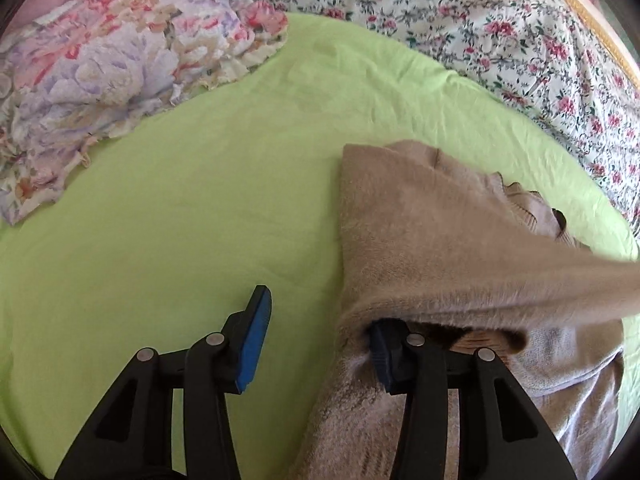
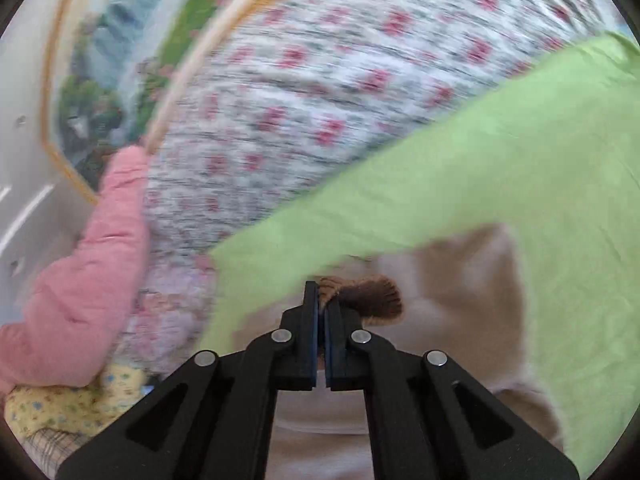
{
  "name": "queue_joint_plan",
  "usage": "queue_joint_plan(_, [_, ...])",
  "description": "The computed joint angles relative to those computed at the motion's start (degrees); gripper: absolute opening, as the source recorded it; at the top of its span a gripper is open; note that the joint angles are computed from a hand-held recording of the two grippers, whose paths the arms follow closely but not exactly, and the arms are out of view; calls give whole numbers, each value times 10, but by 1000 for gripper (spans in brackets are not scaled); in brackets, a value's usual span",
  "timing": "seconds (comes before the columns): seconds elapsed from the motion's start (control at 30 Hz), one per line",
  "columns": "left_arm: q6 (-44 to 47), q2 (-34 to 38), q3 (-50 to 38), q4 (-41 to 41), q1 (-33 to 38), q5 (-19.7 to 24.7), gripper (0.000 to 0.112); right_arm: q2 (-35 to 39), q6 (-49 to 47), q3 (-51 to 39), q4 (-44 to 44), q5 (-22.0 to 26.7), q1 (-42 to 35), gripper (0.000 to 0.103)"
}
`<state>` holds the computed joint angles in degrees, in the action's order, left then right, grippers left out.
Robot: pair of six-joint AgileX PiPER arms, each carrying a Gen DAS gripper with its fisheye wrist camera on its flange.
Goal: Fold small clothes
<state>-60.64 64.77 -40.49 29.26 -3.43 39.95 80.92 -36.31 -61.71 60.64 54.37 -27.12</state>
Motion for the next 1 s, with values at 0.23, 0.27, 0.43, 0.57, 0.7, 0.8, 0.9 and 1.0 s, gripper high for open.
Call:
queue_joint_plan(0.23, [-55, -64, 11, 34, -20, 4, 46, 25, -18, -1, 20, 5, -8, 3])
queue_joint_plan(0.27, [-49, -61, 8, 28, -18, 5, 46, 20, -26, -17, 39, 14, -9, 3])
queue_joint_plan(0.43, [-72, -55, 14, 35, -22, -2, 46, 17, -22, -102, 59, 26, 26, 3])
queue_joint_plan(0.57, [-51, -45, 23, 21, -20, -6, 47, 8, -48, -70, 44, -3, 31, 3])
queue_joint_plan(0.7, [-19, -59, 25, -27, -27, 11, 44, 15, -39, 2, -13, -39, 16, 3])
queue_joint_plan(0.8, [-63, -107, 24, -14, -132, 47, 44, 27, -45, 35, -1, -32, -2, 3])
queue_joint_plan(0.9, [-87, -89, 5, 14, -239, 44, 44, 21, -57, 39, 20, -25, 4, 3])
queue_joint_plan(1.0, [-64, -27, -22, 14, -243, -14, 45, 13, -59, 25, 44, -9, 14, 3])
